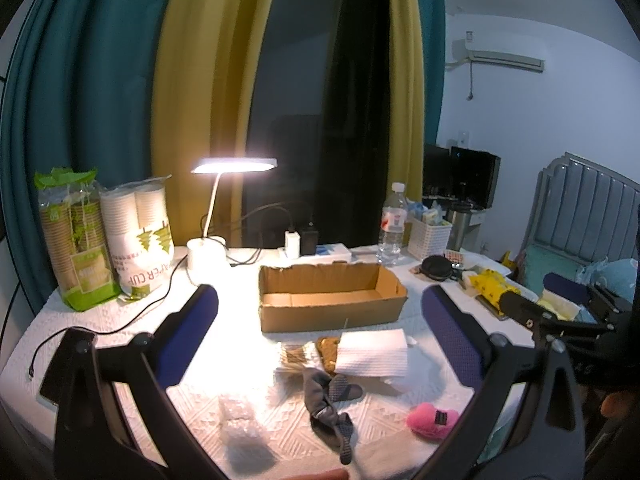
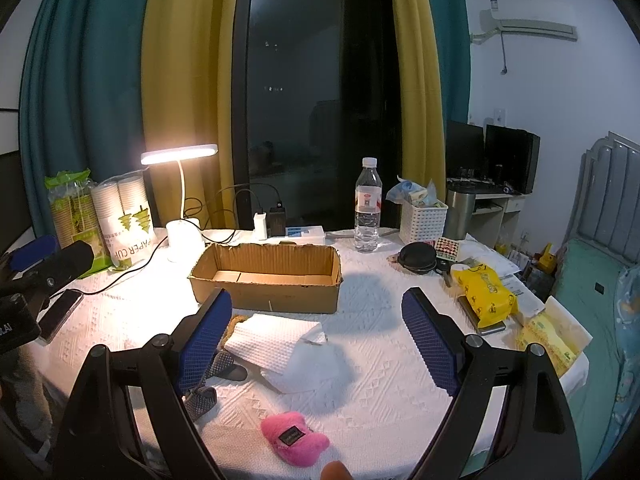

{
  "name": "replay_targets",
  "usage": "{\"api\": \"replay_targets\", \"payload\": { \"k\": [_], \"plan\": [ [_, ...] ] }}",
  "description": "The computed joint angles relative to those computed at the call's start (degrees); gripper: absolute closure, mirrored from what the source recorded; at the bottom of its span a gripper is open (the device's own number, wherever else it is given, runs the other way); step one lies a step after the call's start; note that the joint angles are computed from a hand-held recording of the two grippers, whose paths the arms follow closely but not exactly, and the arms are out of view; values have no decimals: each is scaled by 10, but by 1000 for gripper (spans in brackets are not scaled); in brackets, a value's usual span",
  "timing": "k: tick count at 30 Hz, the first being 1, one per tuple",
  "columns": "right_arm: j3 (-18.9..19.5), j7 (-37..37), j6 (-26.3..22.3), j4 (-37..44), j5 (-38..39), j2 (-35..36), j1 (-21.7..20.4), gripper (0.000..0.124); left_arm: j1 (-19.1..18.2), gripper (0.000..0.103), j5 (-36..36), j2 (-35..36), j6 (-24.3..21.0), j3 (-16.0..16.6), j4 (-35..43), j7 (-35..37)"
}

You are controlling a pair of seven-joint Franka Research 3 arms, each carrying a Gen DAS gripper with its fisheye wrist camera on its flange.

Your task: Organize soft objects

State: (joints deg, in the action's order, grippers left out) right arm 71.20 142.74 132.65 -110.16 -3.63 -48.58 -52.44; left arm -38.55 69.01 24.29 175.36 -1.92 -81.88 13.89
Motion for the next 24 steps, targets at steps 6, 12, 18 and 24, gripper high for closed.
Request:
{"api": "replay_targets", "payload": {
  "k": [6, 12, 18, 24],
  "plan": [
    [0, 0, -1, 0, 1, -1, 0, 35, 0, 1, 1, 0, 1, 1, 0, -2],
    [2, -2, -1, 2, 4, -1, -3, 35, -1, 1, 3, -1, 1, 2, -1, -4],
    [-1, 0, 0, -6, 4, -1, 5, 35, -1, 1, 7, -1, 1, 2, -1, -8],
    [-1, 0, 0, -5, 1, 0, 6, 35, 0, 1, 8, -1, 1, 1, 0, -10]
  ]
}}
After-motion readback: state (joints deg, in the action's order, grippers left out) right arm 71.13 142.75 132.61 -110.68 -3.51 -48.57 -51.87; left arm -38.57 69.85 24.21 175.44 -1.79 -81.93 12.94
